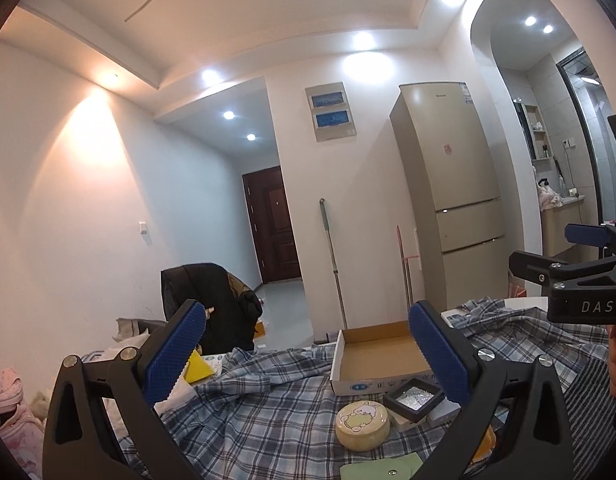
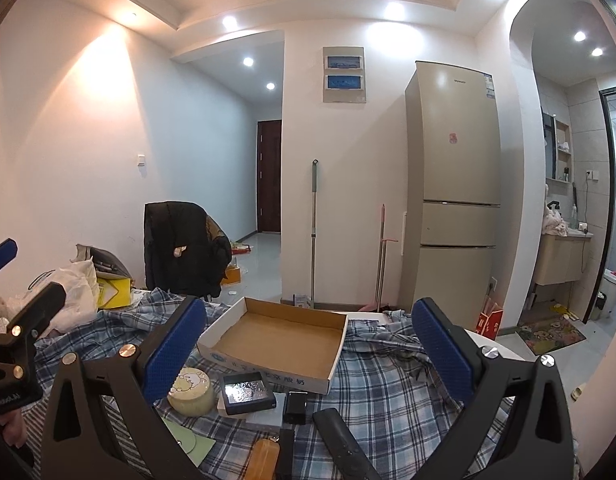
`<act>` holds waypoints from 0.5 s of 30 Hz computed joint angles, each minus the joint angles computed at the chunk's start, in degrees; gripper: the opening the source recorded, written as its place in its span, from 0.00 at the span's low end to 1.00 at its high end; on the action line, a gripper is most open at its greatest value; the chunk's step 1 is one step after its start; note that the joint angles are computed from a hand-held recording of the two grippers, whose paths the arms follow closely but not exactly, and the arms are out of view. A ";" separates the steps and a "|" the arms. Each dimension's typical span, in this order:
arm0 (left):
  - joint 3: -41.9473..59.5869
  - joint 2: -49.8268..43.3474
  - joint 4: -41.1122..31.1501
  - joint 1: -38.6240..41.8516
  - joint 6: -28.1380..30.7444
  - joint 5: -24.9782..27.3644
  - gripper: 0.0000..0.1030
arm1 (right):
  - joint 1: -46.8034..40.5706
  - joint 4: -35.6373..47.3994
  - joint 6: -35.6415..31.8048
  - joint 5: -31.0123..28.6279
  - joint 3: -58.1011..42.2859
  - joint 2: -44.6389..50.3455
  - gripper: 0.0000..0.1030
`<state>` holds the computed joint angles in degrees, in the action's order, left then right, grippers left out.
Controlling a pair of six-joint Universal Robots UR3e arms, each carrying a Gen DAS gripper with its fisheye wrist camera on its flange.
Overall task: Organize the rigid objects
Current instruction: 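Lower the left tool onto the round bunny-print tin and close on it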
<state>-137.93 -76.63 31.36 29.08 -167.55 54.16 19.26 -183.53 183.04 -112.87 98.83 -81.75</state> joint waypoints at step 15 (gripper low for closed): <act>37.44 -28.47 -46.98 -11.39 9.76 12.95 0.95 | -7.63 13.21 7.91 5.87 -11.36 8.64 1.00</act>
